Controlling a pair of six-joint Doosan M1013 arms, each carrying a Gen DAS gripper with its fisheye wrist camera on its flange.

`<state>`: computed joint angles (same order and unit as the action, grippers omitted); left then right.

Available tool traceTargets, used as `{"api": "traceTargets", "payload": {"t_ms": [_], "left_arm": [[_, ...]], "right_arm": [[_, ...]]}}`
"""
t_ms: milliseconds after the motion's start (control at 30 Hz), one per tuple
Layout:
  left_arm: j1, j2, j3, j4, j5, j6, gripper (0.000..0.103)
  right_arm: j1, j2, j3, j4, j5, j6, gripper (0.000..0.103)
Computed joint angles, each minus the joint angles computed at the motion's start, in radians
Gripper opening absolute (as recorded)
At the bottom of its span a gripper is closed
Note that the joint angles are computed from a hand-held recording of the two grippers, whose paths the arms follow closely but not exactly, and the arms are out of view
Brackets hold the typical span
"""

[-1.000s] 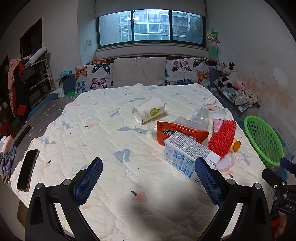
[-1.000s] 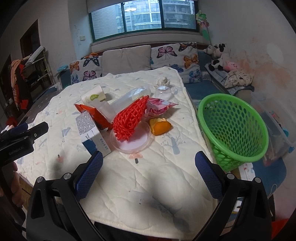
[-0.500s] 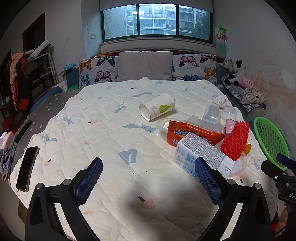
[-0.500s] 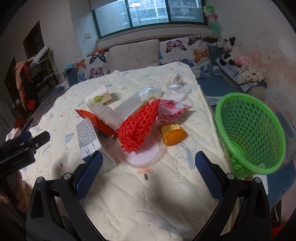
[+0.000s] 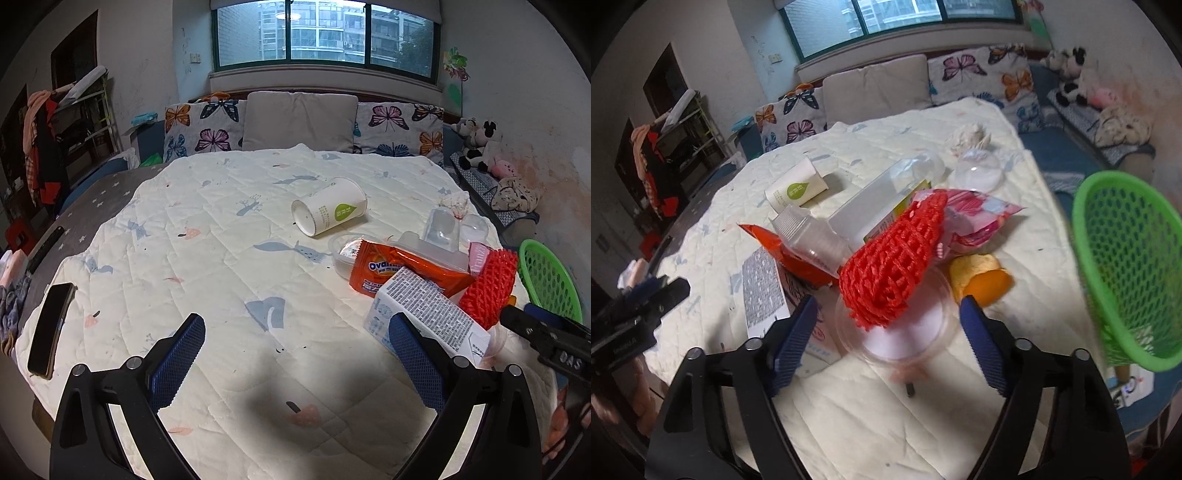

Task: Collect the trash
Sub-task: 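Grasp the red mesh net with the right tool while the left tool grasps the milk carton, then carry the red mesh net over the green basket and release it with the right tool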

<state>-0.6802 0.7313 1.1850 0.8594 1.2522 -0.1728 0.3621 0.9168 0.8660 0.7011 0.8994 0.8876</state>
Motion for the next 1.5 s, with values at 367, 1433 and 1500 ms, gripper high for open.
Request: {"api": "traceTargets", "payload": {"t_ms": [367, 1433, 1500], "left_arm": [[0.009, 0.004, -0.007, -0.021, -0.023, 0.013, 0.097], [0.1, 0.136, -0.248, -0.41, -0.208, 0.214, 0.073], [0.1, 0.132, -0.241, -0.405, -0.217, 0.216, 0.067]], "right_arm": [[-0.001, 0.05, -0.086, 0.042, 0.097, 0.055, 0.04], [-0.12, -0.028, 0.047, 0.179, -0.052, -0.079, 0.034], [-0.124, -0.026, 0.047, 0.163, -0.067, -0.067, 0.034]]}}
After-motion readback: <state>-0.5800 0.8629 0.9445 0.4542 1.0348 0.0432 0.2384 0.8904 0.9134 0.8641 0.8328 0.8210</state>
